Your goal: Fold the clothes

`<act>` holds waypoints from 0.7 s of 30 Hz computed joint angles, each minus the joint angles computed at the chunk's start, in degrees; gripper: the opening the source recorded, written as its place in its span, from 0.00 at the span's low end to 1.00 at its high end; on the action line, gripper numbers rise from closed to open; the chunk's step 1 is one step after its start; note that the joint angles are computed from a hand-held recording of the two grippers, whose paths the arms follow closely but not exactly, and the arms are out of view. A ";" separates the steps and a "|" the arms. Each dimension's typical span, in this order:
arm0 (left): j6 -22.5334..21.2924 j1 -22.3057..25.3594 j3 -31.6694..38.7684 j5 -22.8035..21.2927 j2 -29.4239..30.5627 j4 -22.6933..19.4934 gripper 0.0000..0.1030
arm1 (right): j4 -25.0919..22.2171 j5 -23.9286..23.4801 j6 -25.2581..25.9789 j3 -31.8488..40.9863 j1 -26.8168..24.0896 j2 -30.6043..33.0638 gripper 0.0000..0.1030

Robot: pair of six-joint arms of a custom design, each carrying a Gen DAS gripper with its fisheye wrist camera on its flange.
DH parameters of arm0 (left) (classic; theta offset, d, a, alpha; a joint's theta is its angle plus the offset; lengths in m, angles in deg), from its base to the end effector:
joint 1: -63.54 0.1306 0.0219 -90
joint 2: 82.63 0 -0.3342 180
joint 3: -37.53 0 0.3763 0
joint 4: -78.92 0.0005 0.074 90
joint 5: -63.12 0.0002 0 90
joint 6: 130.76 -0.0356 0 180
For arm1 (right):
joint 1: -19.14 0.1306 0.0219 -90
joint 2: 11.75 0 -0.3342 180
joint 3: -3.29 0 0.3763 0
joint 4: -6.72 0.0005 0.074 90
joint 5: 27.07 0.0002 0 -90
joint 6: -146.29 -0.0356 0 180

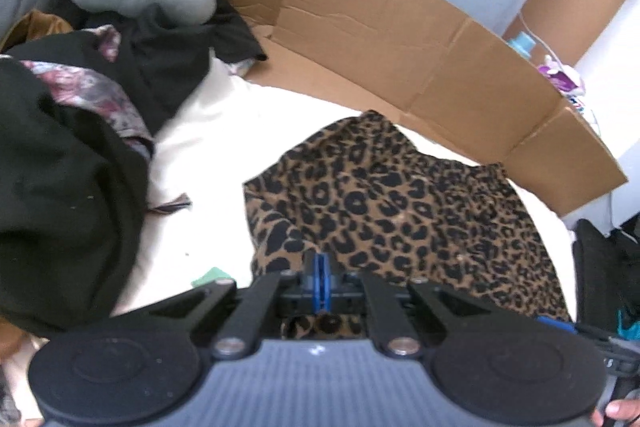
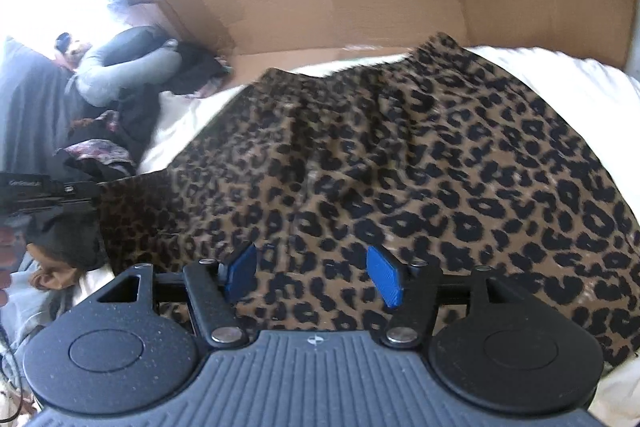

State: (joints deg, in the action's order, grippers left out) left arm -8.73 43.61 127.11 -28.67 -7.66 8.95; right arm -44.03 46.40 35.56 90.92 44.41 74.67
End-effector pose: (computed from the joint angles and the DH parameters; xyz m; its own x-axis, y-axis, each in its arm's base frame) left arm 0.3400 -0.1226 0.4580 -0.8276 -0.2638 -0.4955 -0.1355 0.9505 -0.2797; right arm 0.4004 0.1996 0.3897 -0.8475 -0.0248 -0.5303 -0.2954 0.8521 0.4322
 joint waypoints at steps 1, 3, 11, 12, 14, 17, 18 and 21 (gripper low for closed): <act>-0.01 -0.27 0.24 0.44 0.10 0.15 0.02 | 0.22 -0.69 -0.44 0.19 0.15 -0.02 0.66; -0.22 -0.48 0.75 1.37 0.34 0.21 0.02 | 1.09 -2.31 -2.94 0.70 0.42 0.25 0.66; 2.57 -1.82 2.06 6.40 1.24 1.99 0.02 | 3.87 -5.03 -5.17 2.91 2.99 1.28 0.65; 2.97 -2.38 2.01 7.10 1.34 2.36 0.02 | 3.94 -5.58 -4.78 3.25 3.32 1.48 0.65; 3.72 -3.65 1.82 8.33 1.56 2.88 0.02 | 3.78 -6.32 -3.71 4.17 4.06 2.01 0.63; 5.88 -5.09 1.15 9.93 1.73 4.60 0.02 | 3.64 -7.04 -3.69 4.81 4.97 2.43 0.61; 6.59 -5.54 1.00 10.40 1.86 4.97 0.02 | 3.60 -7.47 -3.72 4.93 5.22 2.56 0.60; 7.56 -6.92 0.85 11.73 2.49 6.11 0.02 | 3.47 -8.13 -3.92 5.24 5.99 3.01 0.54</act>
